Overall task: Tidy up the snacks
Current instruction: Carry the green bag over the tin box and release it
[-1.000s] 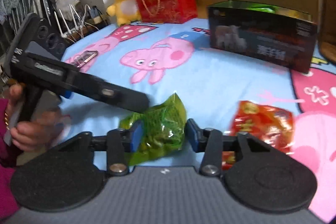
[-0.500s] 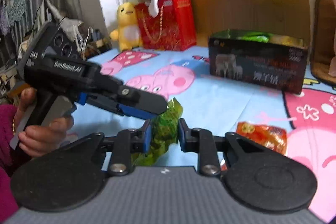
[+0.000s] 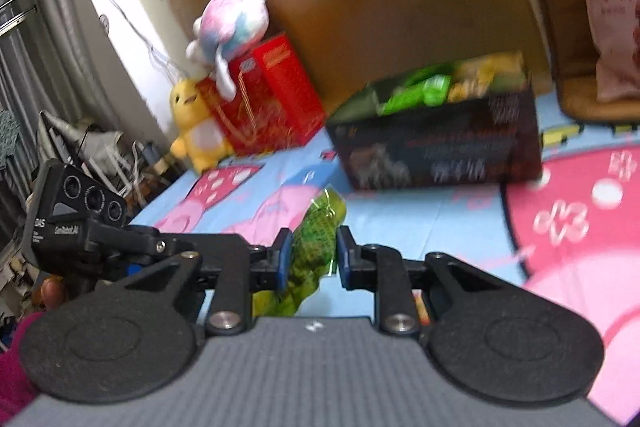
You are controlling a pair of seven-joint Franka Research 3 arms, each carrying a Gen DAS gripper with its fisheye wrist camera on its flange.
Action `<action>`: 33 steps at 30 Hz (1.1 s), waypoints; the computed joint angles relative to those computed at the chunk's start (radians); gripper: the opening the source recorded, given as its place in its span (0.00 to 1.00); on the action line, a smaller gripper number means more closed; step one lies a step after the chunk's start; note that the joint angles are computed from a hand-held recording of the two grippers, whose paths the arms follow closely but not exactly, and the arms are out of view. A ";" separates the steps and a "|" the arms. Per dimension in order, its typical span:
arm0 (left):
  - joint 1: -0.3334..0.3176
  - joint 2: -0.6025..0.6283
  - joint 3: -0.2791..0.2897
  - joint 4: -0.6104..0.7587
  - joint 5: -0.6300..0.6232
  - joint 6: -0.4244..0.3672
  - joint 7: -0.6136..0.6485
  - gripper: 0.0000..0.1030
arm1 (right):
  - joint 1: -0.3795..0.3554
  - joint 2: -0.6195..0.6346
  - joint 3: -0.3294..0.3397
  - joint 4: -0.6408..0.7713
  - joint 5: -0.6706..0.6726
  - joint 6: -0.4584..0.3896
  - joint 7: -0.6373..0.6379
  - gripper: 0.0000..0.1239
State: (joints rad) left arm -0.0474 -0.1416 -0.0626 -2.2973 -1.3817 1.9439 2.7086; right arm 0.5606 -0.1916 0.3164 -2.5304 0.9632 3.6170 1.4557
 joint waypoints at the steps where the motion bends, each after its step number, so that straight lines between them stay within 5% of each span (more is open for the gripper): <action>1: -0.004 0.012 -0.004 0.023 -0.005 0.004 0.000 0.68 | -0.008 0.001 -0.008 0.011 -0.007 0.001 -0.004 0.21; 6: -0.019 0.093 -0.036 0.175 -0.031 0.051 -0.012 0.69 | -0.057 0.042 -0.072 0.077 -0.116 0.001 0.008 0.21; 11: -0.030 0.217 -0.085 0.365 -0.026 0.177 -0.097 0.70 | -0.106 0.159 -0.095 0.240 -0.058 -0.018 -0.123 0.22; 16: -0.072 0.268 -0.147 0.428 0.059 0.494 -0.122 0.77 | -0.027 0.339 -0.150 0.541 0.440 -0.030 -0.736 0.25; 20: -0.086 0.282 -0.178 0.417 0.089 0.654 -0.116 0.79 | -0.039 0.465 -0.109 0.730 0.673 0.039 -1.126 0.35; 22: -0.079 0.274 -0.185 0.401 0.068 0.670 -0.098 0.79 | -0.048 0.452 -0.095 0.688 0.589 0.043 -1.045 0.43; 28: -0.055 0.229 -0.167 0.355 -0.007 0.615 -0.071 0.79 | -0.037 0.308 -0.111 0.449 0.359 0.071 -0.661 0.44; 33: -0.048 0.134 -0.127 0.255 -0.098 0.503 0.003 0.79 | -0.014 0.113 -0.102 0.172 0.258 0.081 -0.370 0.44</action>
State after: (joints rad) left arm -0.0954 -0.0079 -0.1899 -2.0428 -1.4798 2.4464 2.7117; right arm 0.5471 -0.0789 0.2144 -2.3585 1.2212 3.6979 1.0858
